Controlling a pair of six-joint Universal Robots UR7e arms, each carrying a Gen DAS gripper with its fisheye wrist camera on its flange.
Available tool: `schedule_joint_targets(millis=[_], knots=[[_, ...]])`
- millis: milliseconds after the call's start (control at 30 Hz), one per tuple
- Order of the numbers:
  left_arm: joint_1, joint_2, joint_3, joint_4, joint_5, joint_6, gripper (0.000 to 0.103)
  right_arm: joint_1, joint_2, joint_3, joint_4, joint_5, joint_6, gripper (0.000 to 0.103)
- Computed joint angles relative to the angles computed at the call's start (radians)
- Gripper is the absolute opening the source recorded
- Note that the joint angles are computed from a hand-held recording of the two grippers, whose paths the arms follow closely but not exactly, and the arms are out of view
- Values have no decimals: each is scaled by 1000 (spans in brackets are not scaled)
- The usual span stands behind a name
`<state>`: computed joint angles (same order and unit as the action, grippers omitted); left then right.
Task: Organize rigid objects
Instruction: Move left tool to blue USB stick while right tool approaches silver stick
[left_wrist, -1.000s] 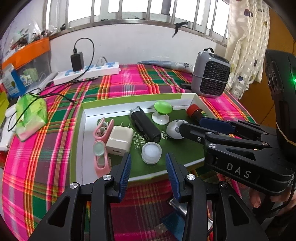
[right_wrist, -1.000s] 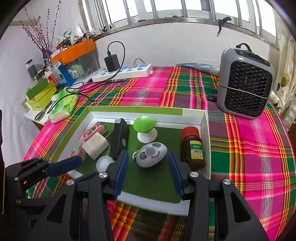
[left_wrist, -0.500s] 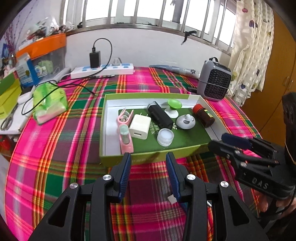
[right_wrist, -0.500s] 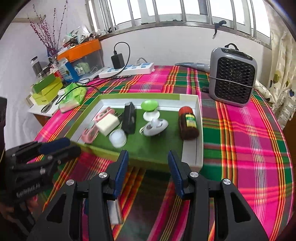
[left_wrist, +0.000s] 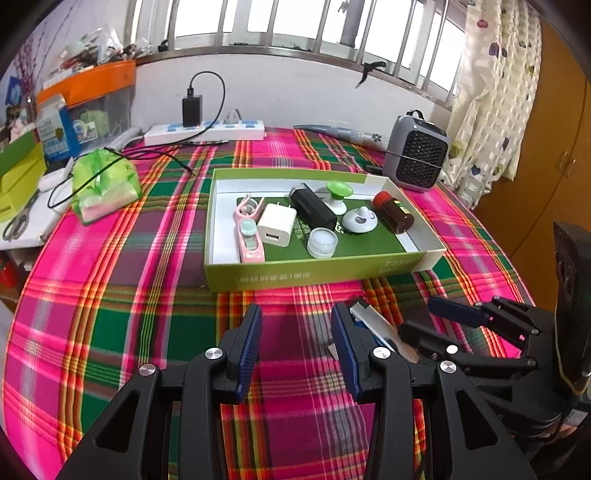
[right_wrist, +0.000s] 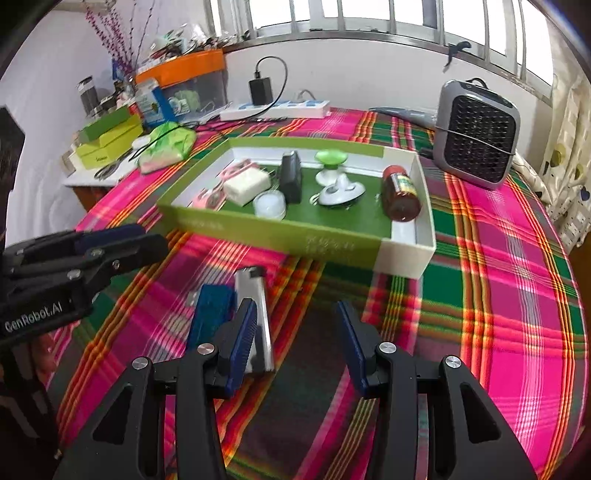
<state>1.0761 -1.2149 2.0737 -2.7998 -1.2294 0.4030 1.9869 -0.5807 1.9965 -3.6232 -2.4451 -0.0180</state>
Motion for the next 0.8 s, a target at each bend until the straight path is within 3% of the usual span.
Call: schedule_joint_targets(millis=[500,800], knots=[[23,-32,14,21,-27,2,38,10,32,-40,105,-34,18,46],[47,-34,3,38,-37,3,38,13,43,-55,111,-42,25,44]])
